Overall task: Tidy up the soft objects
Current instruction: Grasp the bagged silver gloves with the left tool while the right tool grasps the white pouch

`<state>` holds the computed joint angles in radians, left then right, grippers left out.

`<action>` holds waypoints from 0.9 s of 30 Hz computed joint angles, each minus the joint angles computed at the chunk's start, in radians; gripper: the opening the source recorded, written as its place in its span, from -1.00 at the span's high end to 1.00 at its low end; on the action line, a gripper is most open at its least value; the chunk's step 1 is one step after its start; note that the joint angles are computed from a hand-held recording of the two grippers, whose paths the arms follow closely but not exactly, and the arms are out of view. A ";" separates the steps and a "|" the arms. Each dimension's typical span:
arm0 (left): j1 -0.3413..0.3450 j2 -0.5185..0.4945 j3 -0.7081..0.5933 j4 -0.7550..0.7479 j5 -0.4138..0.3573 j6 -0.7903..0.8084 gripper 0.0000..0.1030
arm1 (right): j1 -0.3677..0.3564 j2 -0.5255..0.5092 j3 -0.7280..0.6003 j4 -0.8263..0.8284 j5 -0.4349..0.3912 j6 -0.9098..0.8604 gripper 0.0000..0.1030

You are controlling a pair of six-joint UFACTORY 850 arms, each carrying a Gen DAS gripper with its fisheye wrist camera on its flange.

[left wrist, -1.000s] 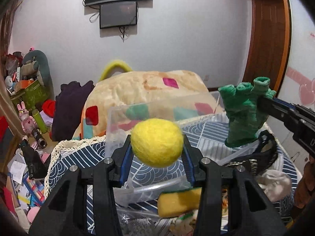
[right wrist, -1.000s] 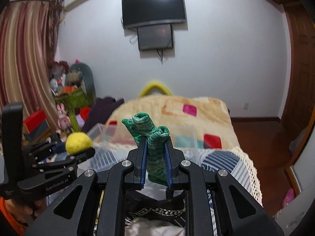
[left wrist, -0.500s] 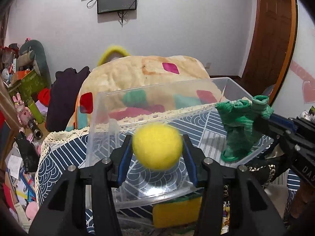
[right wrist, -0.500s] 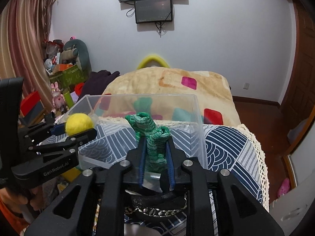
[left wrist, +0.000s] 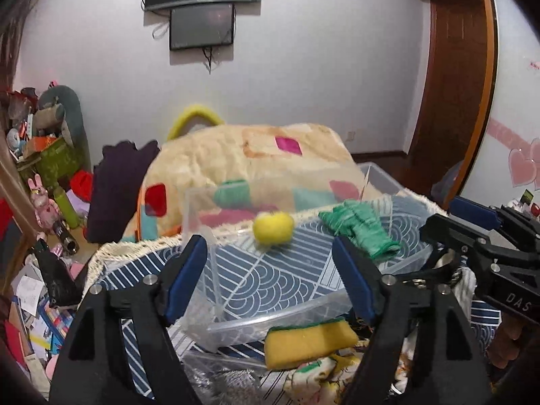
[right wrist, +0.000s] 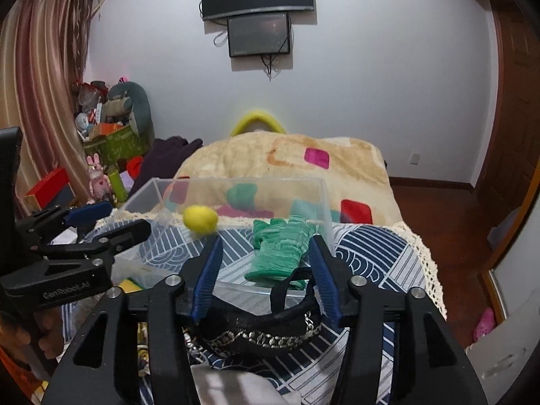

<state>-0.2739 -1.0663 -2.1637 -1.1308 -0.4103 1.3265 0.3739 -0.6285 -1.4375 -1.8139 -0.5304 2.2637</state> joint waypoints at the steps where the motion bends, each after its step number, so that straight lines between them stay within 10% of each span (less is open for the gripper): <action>1: 0.006 0.023 0.032 -0.063 -0.001 0.061 -0.53 | 0.002 0.007 0.010 -0.021 -0.006 0.024 -0.05; 13: 0.057 0.209 0.333 -0.536 -0.020 0.553 -0.73 | 0.047 0.085 0.123 -0.162 -0.084 0.178 -0.34; 27: 0.086 0.235 0.466 -0.393 0.002 0.482 -0.74 | 0.095 0.038 0.134 -0.063 -0.061 0.072 -0.36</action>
<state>-0.1879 -0.8313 -1.6977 -1.5237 -0.4082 1.8088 0.4690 -0.5901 -1.3035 -1.8771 -0.5910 2.3357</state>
